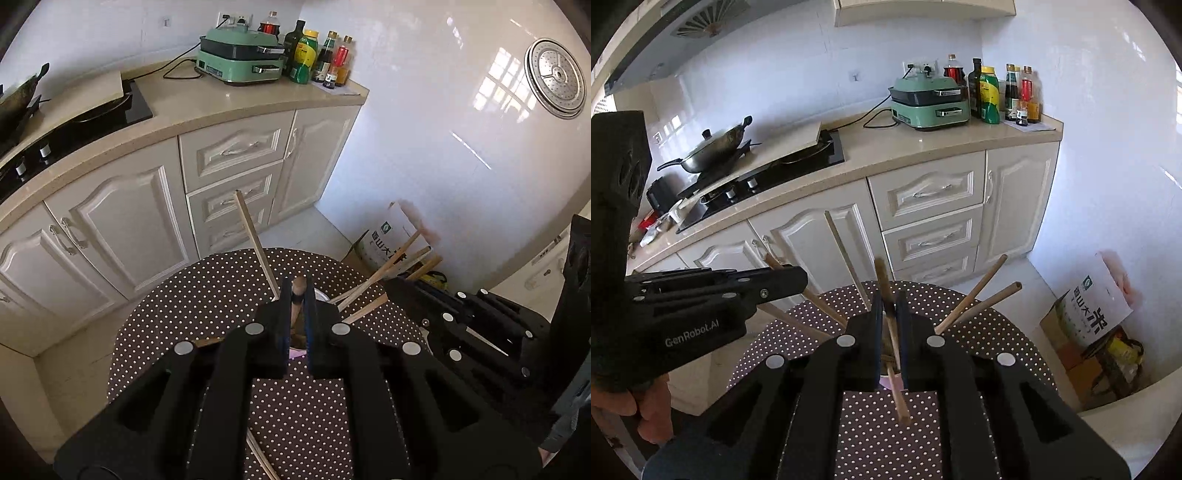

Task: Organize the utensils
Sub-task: 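Insert the left tool's stick into the pink cup and open while the right tool inserts its stick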

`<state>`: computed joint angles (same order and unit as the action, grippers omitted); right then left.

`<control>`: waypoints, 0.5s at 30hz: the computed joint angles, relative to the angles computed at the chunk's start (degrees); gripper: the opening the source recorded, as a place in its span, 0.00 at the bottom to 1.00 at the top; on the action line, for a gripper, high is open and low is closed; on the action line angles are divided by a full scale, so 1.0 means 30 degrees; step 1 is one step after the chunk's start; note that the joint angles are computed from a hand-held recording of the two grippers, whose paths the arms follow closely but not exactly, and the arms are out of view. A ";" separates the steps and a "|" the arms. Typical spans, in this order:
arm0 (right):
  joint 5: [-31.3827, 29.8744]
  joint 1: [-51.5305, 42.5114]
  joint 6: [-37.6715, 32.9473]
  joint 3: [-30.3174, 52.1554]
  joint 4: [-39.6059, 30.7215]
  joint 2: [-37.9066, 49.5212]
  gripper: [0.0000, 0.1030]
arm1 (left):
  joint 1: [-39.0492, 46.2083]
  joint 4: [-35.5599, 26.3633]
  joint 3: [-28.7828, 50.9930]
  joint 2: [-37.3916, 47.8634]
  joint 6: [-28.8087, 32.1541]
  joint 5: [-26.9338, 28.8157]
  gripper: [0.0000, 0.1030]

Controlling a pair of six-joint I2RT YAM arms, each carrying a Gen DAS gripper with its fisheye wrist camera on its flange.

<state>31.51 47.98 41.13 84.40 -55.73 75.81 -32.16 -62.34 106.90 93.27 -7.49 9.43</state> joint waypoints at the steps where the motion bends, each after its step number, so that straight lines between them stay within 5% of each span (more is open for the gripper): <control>1: 0.0238 0.0221 0.0175 0.0065 -0.0054 -0.0030 0.08 | 0.0040 -0.0096 0.0006 -0.0069 0.0041 0.0096 0.07; 7: 0.1750 0.1438 0.1515 0.0900 -0.1016 0.0034 0.22 | 0.0471 -0.0659 -0.0212 -0.0865 0.0284 0.0401 0.17; 10: 0.2591 0.2218 0.2435 0.1501 -0.1791 0.0110 0.23 | 0.0699 -0.0528 -0.0675 -0.1670 0.0526 0.0463 0.49; 15: 0.3916 0.3670 0.3926 0.2875 -0.3375 0.0705 0.24 | 0.0942 -0.0394 -0.1405 -0.3056 0.1335 0.0328 0.51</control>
